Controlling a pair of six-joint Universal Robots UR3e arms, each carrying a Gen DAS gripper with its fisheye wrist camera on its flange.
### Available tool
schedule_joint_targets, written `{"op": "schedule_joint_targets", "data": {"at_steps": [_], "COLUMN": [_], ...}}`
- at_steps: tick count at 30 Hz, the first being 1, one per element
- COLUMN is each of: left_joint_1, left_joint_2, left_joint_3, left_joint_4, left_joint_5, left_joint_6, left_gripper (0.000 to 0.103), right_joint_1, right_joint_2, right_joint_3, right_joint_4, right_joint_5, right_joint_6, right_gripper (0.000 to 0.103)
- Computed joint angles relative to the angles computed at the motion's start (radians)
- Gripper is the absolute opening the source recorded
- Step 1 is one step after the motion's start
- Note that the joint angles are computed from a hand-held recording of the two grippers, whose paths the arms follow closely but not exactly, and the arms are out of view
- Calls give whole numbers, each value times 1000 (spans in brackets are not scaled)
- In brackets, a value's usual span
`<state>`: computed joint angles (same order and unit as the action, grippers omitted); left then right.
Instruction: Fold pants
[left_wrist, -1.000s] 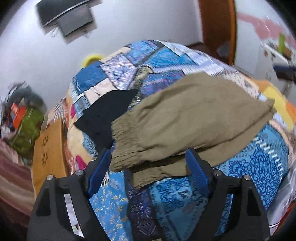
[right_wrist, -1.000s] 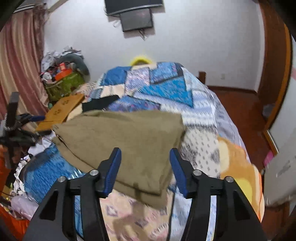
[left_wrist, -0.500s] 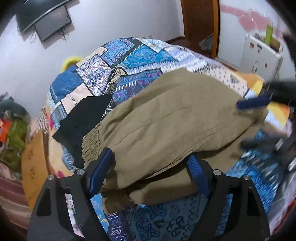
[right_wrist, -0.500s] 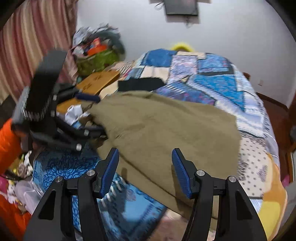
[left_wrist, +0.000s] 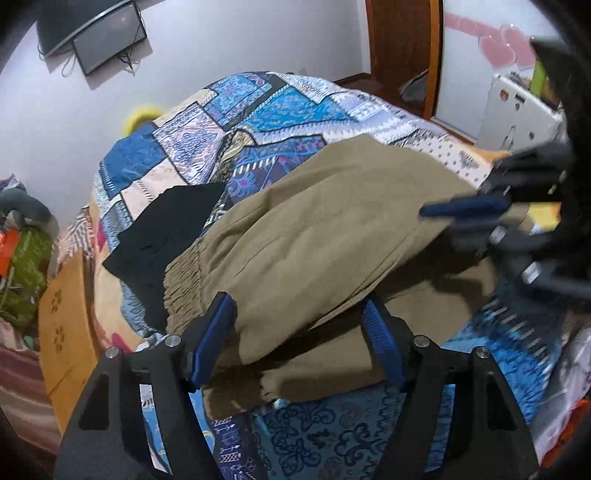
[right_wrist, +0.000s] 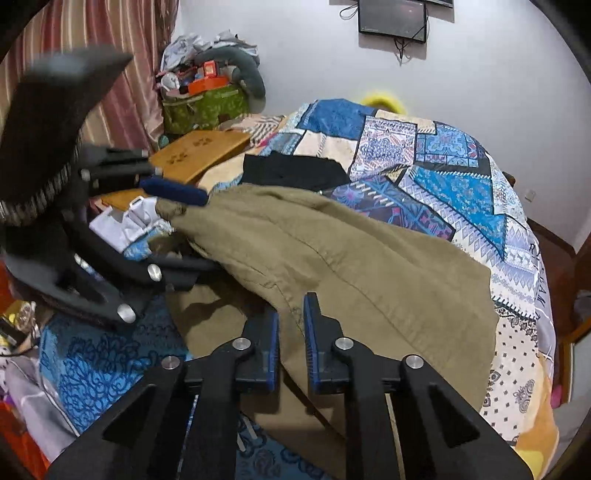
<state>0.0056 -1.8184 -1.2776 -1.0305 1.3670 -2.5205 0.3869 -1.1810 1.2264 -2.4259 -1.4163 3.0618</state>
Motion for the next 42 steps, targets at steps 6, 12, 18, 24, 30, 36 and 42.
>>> {"op": "schedule_joint_targets", "data": {"at_steps": [6, 12, 18, 24, 30, 36, 42], "left_joint_1": [18, 45, 33, 60, 118, 199, 203], "left_joint_2": [49, 121, 179, 210, 251, 280, 177], "left_joint_3": [-54, -85, -214, -295, -287, -217, -46], "left_joint_4": [61, 33, 106, 118, 18, -63, -69], "left_joint_5": [1, -65, -22, -18, -68, -145, -178], "left_joint_6": [-19, 7, 25, 31, 0, -57, -155], "left_gripper": [19, 17, 17, 17, 36, 60, 72], "right_joint_1": [-5, -3, 2, 13, 6, -25, -40], "right_joint_2": [-40, -100, -128, -111, -128, -198, -153], "right_joint_3": [38, 103, 174, 195, 208, 257, 183], "right_joint_4": [-39, -60, -77, -75, -60, -109, -134], "right_joint_5": [3, 1, 15, 23, 38, 99, 85], "right_joint_6": [7, -5, 5, 22, 33, 89, 149], "right_gripper": [9, 9, 9, 9, 19, 43, 43]}}
